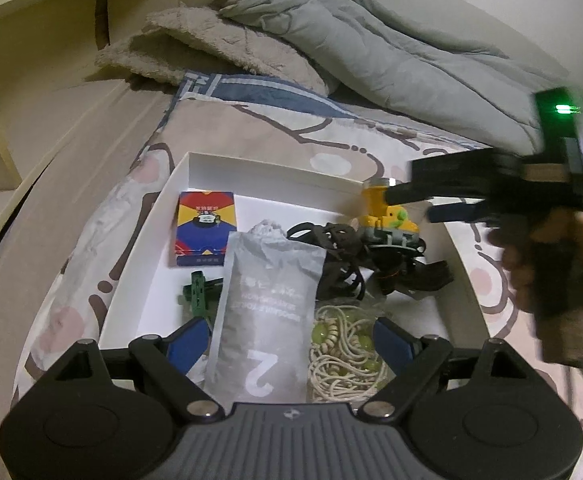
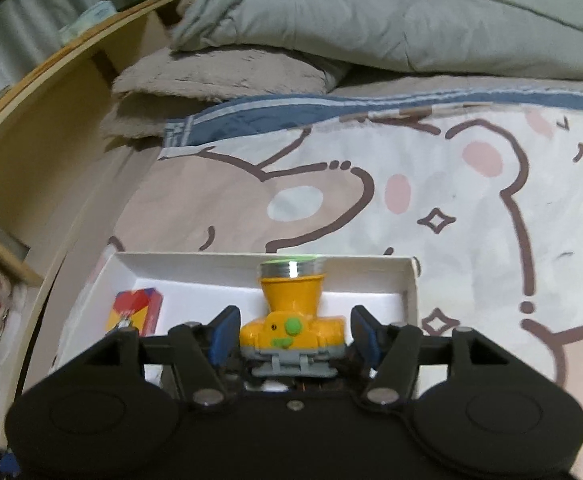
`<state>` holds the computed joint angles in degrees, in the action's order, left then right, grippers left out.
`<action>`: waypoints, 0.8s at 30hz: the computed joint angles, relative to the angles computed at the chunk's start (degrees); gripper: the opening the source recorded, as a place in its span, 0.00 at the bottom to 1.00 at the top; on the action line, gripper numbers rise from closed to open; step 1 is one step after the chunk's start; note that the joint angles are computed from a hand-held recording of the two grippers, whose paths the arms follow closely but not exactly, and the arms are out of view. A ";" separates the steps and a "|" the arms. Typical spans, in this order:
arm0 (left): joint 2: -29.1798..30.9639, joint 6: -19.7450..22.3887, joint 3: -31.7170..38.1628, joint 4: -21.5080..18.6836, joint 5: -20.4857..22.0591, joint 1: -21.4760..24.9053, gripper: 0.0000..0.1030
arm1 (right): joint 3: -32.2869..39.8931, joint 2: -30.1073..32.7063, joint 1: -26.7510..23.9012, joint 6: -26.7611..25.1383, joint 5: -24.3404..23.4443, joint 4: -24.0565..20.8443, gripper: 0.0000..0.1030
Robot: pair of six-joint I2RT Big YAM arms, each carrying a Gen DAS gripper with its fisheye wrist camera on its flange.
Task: Organize objects
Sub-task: 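Lower the yellow headlamp into the tray and open the right gripper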
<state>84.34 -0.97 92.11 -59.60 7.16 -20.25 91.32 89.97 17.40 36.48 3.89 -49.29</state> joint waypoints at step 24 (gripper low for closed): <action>0.63 0.67 0.28 -0.23 1.64 -0.46 0.87 | 11.60 5.52 -0.12 -22.78 -8.74 -19.36 0.36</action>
